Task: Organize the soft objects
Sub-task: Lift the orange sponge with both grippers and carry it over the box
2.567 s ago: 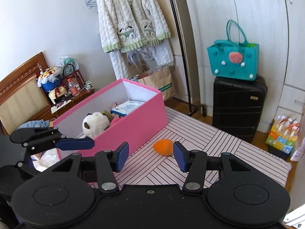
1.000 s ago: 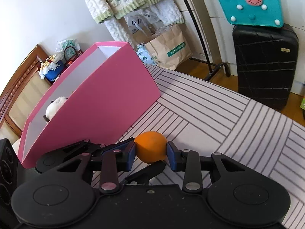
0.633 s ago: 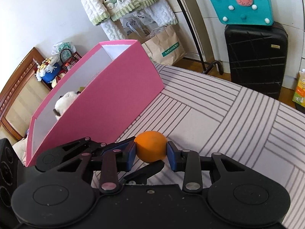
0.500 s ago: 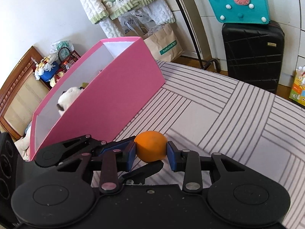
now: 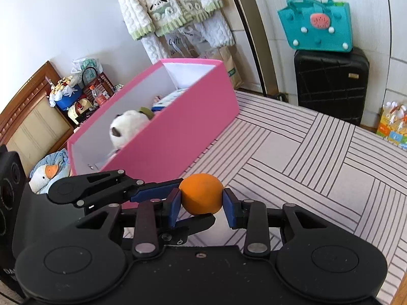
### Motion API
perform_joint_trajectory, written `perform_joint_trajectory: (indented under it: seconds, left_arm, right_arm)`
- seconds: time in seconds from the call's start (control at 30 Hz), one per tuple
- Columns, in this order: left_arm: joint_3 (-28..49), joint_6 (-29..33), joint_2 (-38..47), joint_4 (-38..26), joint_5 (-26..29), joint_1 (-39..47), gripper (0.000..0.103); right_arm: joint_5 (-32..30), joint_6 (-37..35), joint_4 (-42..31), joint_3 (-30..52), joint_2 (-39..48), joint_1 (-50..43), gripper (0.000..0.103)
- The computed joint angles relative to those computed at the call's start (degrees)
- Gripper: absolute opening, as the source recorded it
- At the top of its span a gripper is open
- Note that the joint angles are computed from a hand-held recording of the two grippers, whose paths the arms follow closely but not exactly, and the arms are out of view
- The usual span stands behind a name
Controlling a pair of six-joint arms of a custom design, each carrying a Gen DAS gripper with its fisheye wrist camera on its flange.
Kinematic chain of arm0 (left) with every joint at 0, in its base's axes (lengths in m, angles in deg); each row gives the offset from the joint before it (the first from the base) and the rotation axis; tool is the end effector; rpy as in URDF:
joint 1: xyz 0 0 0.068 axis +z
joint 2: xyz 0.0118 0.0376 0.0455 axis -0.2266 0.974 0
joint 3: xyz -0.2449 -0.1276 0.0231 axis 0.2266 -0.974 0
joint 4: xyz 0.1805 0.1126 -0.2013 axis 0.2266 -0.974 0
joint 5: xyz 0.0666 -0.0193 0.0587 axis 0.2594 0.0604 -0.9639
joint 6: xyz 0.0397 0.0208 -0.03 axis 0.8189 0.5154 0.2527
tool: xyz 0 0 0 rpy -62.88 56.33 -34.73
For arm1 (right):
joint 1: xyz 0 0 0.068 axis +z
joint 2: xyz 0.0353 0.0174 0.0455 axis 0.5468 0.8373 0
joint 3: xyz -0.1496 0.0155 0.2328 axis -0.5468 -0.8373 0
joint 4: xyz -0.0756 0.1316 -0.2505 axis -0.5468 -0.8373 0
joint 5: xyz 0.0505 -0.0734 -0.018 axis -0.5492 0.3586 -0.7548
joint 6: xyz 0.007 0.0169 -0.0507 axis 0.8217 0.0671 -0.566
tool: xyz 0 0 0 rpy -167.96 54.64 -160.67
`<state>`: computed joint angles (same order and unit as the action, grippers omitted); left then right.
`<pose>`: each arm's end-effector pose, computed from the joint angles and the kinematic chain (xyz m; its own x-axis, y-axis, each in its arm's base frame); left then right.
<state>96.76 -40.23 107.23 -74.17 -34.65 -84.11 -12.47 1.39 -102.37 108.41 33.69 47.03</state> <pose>0.1300 -0.2900 0.0384 -0.5581 -0.0626 -0.8274 -0.0834 0.9963 -0.0191 0.2663 0.0908 0.0917 -0.5642 -0.5256 -0.6367 -0.8200 0.4465 0.3580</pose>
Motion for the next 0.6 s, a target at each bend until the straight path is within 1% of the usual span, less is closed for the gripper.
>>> perform_joint_trajectory:
  seconds: [0.13,0.23,0.27,0.3,0.37,0.47,0.6]
  left_arm:
    - [-1.55,-0.70,-3.23,-2.56,-1.46,-3.05,0.042]
    - [-3.10,-2.53,-5.82,-4.26,-2.55,-5.77,0.042]
    - [-3.74,-2.64,-6.57,-4.19,-2.70,-6.39,0.042]
    - [-4.83,-0.65,-7.34,-2.17,-2.49,-5.75,0.042]
    - [-5.93,-1.42,-8.53,-2.91,-3.28,-7.50,0.042]
    - [-6.58,-4.19,-10.18,-6.62,-5.23,-10.45,0.042]
    - [-7.08,-8.76,-12.83,-14.02,-7.94,-14.23,0.042]
  right_arm:
    - [0.47,1.45,0.58,-5.17,-7.69,0.26,0.041]
    - [1.68,2.14,1.20,-9.86,-15.08,1.15,0.042]
    - [2.33,2.57,1.30,-11.35,-17.64,1.73,0.042]
    - [3.01,3.15,1.25,-12.74,-20.16,2.33,0.042]
    - [4.07,4.40,0.86,-14.71,-24.32,3.53,0.042]
    - [5.33,6.11,-0.44,-16.54,-29.75,5.51,0.042]
    - [7.29,8.43,-2.37,-17.94,-36.65,9.16,0.042]
